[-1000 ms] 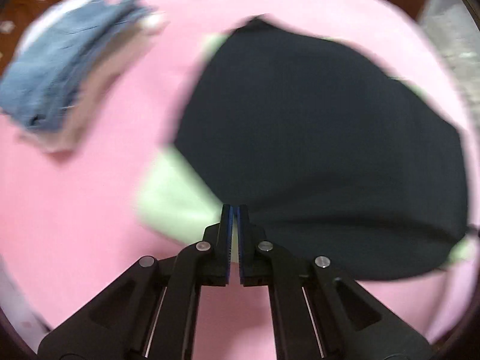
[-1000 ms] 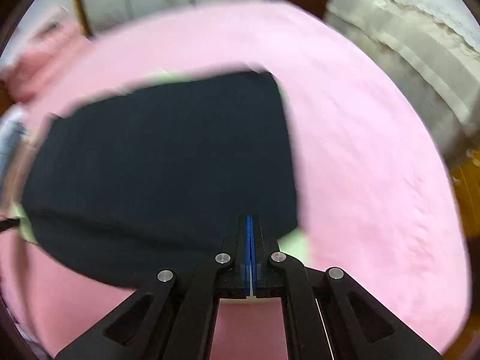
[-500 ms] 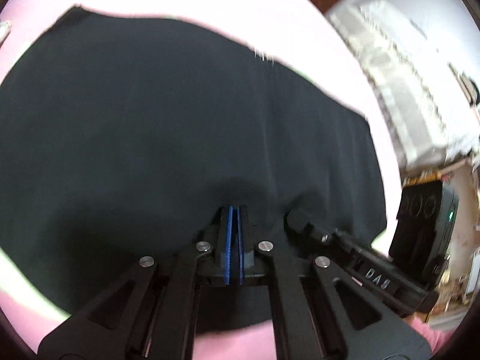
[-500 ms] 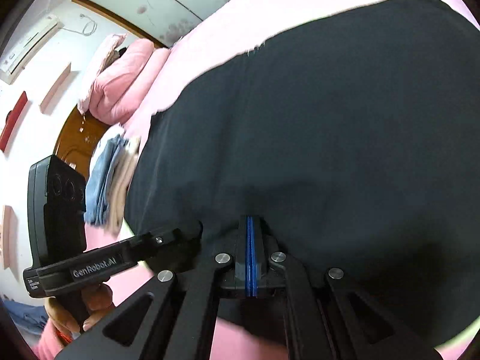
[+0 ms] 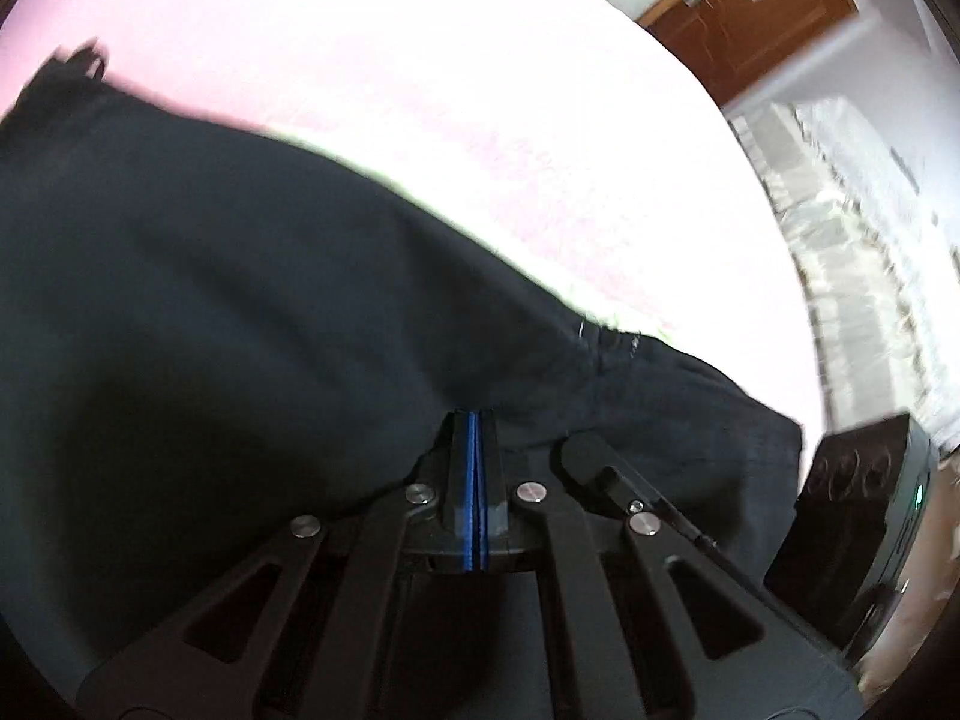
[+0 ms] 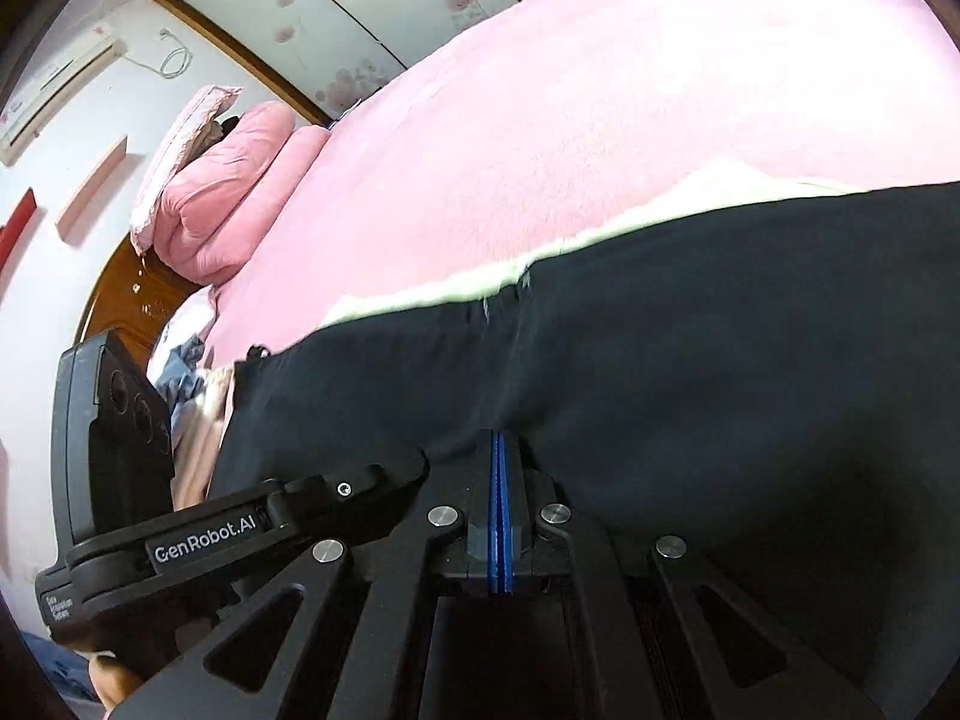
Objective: Fold large clothes
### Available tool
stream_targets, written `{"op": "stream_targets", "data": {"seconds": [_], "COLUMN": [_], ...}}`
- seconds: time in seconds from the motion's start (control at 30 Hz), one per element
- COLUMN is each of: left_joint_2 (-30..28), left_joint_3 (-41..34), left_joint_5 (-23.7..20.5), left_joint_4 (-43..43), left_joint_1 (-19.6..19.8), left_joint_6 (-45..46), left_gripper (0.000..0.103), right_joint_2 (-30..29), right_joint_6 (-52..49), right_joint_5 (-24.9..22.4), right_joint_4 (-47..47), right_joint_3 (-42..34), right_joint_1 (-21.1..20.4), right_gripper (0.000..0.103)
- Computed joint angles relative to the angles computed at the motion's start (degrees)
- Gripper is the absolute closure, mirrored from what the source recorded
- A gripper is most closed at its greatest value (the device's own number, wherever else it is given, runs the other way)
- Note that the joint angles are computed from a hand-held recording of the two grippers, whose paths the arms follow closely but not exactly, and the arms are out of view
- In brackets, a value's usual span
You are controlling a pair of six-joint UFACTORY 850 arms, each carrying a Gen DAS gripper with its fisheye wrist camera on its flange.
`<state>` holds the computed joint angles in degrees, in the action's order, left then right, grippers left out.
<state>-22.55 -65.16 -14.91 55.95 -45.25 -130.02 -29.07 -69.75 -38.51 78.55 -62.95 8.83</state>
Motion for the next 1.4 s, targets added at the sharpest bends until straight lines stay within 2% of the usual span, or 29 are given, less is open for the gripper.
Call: {"op": "stream_targets", "data": {"seconds": [0.1, 0.17, 0.23, 0.27, 0.33, 0.37, 0.4, 0.5, 0.53, 0.57, 0.6, 0.63, 0.67, 0.73, 0.77, 0.83, 0.87, 0.93, 1.03, 1.1, 1.13, 1.23, 1.33, 1.37, 1.4], "left_joint_2": [-2.0, -2.1, -1.4, -1.1, -0.3, 0.7, 1.4, 3.0, 4.3, 6.0, 8.2, 10.1, 11.1, 10.5, 10.6, 14.3, 14.9, 12.6, 7.7, 3.5, 2.0, -0.9, 2.0, 3.3, 4.7], "left_joint_3": [-2.7, -3.1, -2.6, -2.6, -2.4, -1.2, -0.6, 1.7, 3.6, 6.1, 9.5, 11.9, 12.7, 10.7, 9.9, 12.2, 12.2, 8.6, 2.7, -1.7, -3.3, -6.0, -1.3, 0.3, 2.2], "left_joint_5": [-3.6, -4.8, -8.4, -12.7, -18.5, -18.7, -20.8, -30.7, -32.4, -32.8, -30.7, -27.5, -26.3, -29.6, -30.5, -26.7, -22.6, -18.3, -15.0, -16.2, -16.0, -15.8, -12.6, -12.2, -14.2], "left_joint_4": [-1.5, 0.3, 3.3, 2.8, 1.5, 1.3, -0.9, -8.0, -9.5, -10.5, -9.9, -8.1, -7.5, -10.3, -11.0, -10.3, -8.0, -5.4, -3.4, -3.6, -6.0, -10.5, -8.5, -8.2, -8.5], "left_joint_1": [-0.7, -1.2, -2.2, -2.9, -3.4, -3.0, -2.6, -0.7, 0.2, 1.1, 2.2, 2.8, 3.1, 2.4, 1.6, -0.6, -1.7, -4.7, -8.8, -11.2, -11.0, -9.4, -8.8, -9.0, -9.8], "left_joint_6": [4.9, 4.0, 0.3, 0.4, 3.0, 4.3, 6.8, 10.8, 10.5, 9.6, 6.7, 4.7, 5.1, 11.0, 12.8, 11.0, 8.5, 6.1, 6.4, 7.0, 9.0, 14.4, 15.9, 15.7, 15.3], "left_gripper": [0.102, 0.102, 0.102, 0.102, 0.102, 0.102, 0.102, 0.102, 0.102, 0.102, 0.102, 0.102, 0.102, 0.102, 0.102, 0.102, 0.102, 0.102, 0.102, 0.102, 0.102, 0.102, 0.102, 0.102, 0.102], "right_joint_2": [-2.7, -2.6, -3.6, -3.6, -0.4, 1.4, 2.7, 5.7, 5.8, 6.3, 6.4, 6.1, 6.2, 7.4, 8.1, 10.0, 11.5, 13.9, 15.6, 15.4, 15.6, 15.2, 11.8, 11.1, 10.8], "right_joint_6": [-0.5, -2.4, -1.9, -1.8, -5.4, -7.1, -8.0, -8.3, -8.5, -8.1, -7.1, -5.6, -3.8, 4.1, 6.3, 5.1, 2.1, -2.7, 0.3, 0.3, -1.0, -0.4, -0.4, -0.1, -0.5], "right_joint_5": [-3.2, -4.0, -6.5, -6.8, -3.9, -3.5, -2.5, 4.7, 6.0, 9.6, 11.7, 11.8, 13.0, 20.0, 21.1, 17.9, 14.1, 8.8, -1.8, -8.1, -8.9, -5.9, -11.4, -11.0, -10.2], "right_joint_4": [0.9, 0.5, -0.7, -0.8, 1.1, 1.7, 2.1, 2.6, 3.4, 3.8, 3.5, 2.3, 1.1, -5.6, -6.6, -2.9, 0.8, 4.7, -1.7, -4.4, -5.2, -9.9, -9.2, -10.3, -10.3], "right_joint_3": [-2.1, -1.9, -3.3, -3.4, -0.2, 1.9, 3.0, 4.8, 4.8, 4.8, 4.5, 3.7, 3.4, 3.1, 3.3, 4.5, 5.9, 8.9, 12.3, 14.0, 14.8, 15.5, 14.0, 13.2, 12.6], "right_joint_1": [-1.2, -1.8, -2.7, -3.4, -6.4, -8.4, -10.3, -16.7, -18.9, -20.7, -22.5, -24.2, -24.9, -24.8, -24.8, -25.3, -25.2, -24.0, -19.8, -16.3, -14.3, -10.6, -14.6, -16.8, -17.9], "right_gripper": [0.103, 0.103, 0.103, 0.103, 0.103, 0.103, 0.103, 0.103, 0.103, 0.103, 0.103, 0.103, 0.103, 0.103, 0.103, 0.103, 0.103, 0.103, 0.103, 0.103, 0.103, 0.103, 0.103, 0.103, 0.103]}}
